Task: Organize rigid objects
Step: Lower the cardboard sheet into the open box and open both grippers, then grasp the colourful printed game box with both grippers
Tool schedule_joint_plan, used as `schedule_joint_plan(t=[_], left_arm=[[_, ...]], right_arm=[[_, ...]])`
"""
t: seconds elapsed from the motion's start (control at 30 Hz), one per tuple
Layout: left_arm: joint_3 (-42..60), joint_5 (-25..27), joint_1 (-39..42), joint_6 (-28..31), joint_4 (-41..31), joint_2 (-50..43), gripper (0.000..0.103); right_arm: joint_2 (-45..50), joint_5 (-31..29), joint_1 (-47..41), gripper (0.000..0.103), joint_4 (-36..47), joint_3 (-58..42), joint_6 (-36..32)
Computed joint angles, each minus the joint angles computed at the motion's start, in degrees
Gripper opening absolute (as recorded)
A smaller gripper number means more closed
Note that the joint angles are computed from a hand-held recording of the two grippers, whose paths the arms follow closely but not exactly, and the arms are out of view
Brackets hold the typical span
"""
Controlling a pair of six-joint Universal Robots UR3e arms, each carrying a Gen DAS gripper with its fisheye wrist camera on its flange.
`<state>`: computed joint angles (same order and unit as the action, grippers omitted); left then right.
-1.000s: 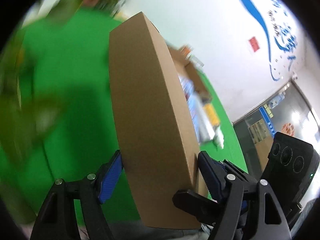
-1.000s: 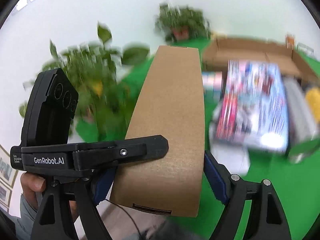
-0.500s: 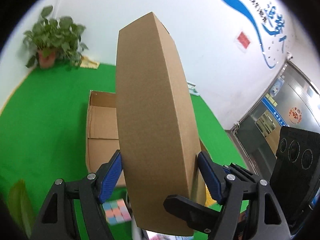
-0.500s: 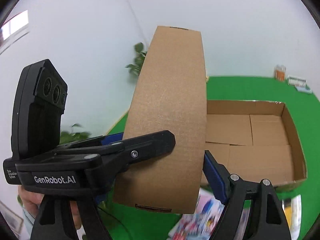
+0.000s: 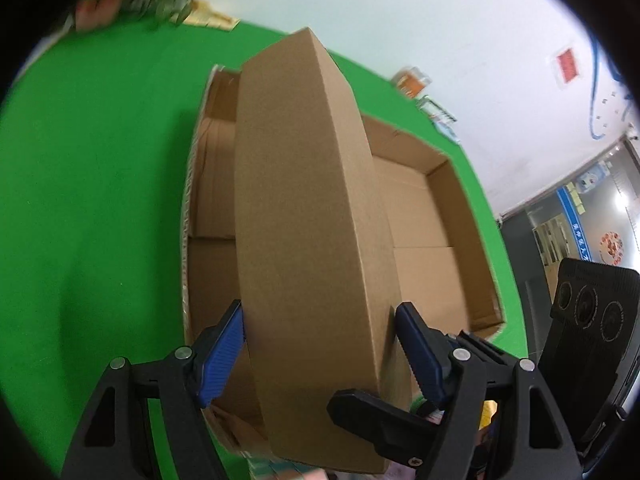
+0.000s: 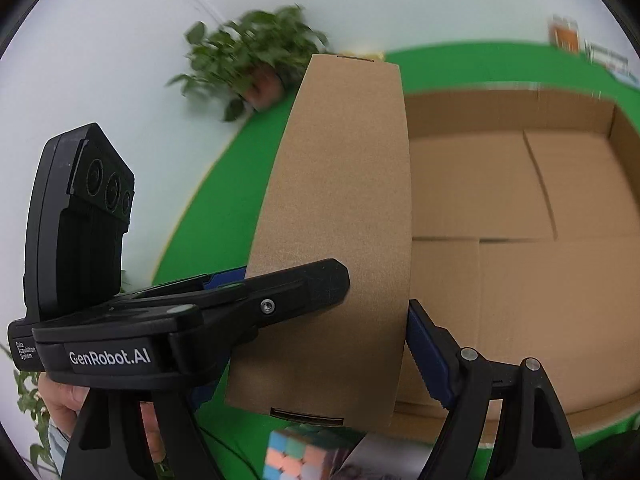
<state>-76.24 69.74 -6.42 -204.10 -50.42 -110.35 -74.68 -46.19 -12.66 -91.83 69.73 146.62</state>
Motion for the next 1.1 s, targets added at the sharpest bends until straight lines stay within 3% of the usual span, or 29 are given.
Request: schedule_joint_plan(t=[0.1, 0.2, 0.3, 0.37, 0.47, 0.57, 0.6, 0.63, 0.7, 0.8, 0.87, 0.9, 0.93, 0.97, 1.03, 1.07, 1.1], left_arm=[[2.04, 4.24, -0.81, -0.57, -0.73, -2.13, 0.072], [2.63, 8.33, -2.31, 1.18, 0.33, -1.88, 0.072], [4.03, 16.69, -4.69, 0.02, -1.68, -1.06, 0.073], [0.49, 17.80, -4.50, -1.63, -0.06, 1.96, 0.073], [-2.40, 21.24, -4.84, -2.33, 1.73, 5.51, 0.073], [-6.36, 24.65, -6.46, -2.76, 4.08, 8.85, 0.073], [-7.27, 26.09, -7.50, -2.50, 4.59, 9.54, 0.073], [-7.59, 27.02, -8.14, -2.49, 4.77, 9.58, 0.073], [-9.25, 29.04, -9.38, -3.29, 5.01, 10.59, 0.070], [-13.28, 31.25, -11.50, -4.65, 9.14, 12.74, 0.064], [-15.09, 34.51, -14.37, -5.36, 12.94, 13.99, 0.064], [-16.26, 37.51, -17.29, -5.23, 16.16, 14.90, 0.064], [-16.99, 40.08, -20.24, -4.79, 18.78, 15.43, 0.067], [-17.80, 42.71, -23.25, -3.20, 21.83, 15.94, 0.082], [-16.84, 52.43, -31.59, 0.20, 26.89, 14.69, 0.097], [-14.57, 57.55, -35.83, 0.58, 26.71, 13.35, 0.102], [-13.13, 59.06, -37.66, 0.32, 25.92, 12.76, 0.102]], right_arm=[[3.85, -0.50, 0.07, 0.079, 0.47, -1.11, 2.11], [5.50, -2.63, 2.24, 0.078, -4.36, 2.51, 4.67], [7.13, -1.84, 3.12, 0.079, -5.58, 3.02, 6.07], [7.45, -2.12, 3.94, 0.081, -5.21, 2.35, 6.15], [9.09, 1.03, 1.97, 0.094, 9.04, -4.74, -2.57], [4.77, -0.01, -0.42, 0.094, 10.37, -2.38, -7.02], [4.63, -0.66, -0.54, 0.086, 9.92, -2.13, -7.14], [5.57, -1.30, -0.44, 0.062, 11.30, -4.15, -7.50], [7.19, -4.51, 1.09, 0.035, 11.68, -5.20, -6.67], [6.23, -3.21, 1.13, 0.035, 10.84, -3.13, -7.31], [2.63, -3.36, -1.93, 0.043, 15.20, -2.34, -10.04], [-0.68, -3.97, -3.78, 0.070, 15.12, -0.29, -12.21], [-6.39, -3.11, -7.34, 0.091, 14.72, 3.57, -16.41], [-12.39, -1.31, -13.23, 0.094, 17.22, 6.31, -23.64], [-22.38, 2.88, -25.23, 0.102, 24.21, 10.78, -36.11], [-24.94, 2.97, -31.23, 0.103, 30.72, 9.42, -42.24], [-25.26, 2.02, -37.23, 0.102, 39.96, 5.66, -50.07]])
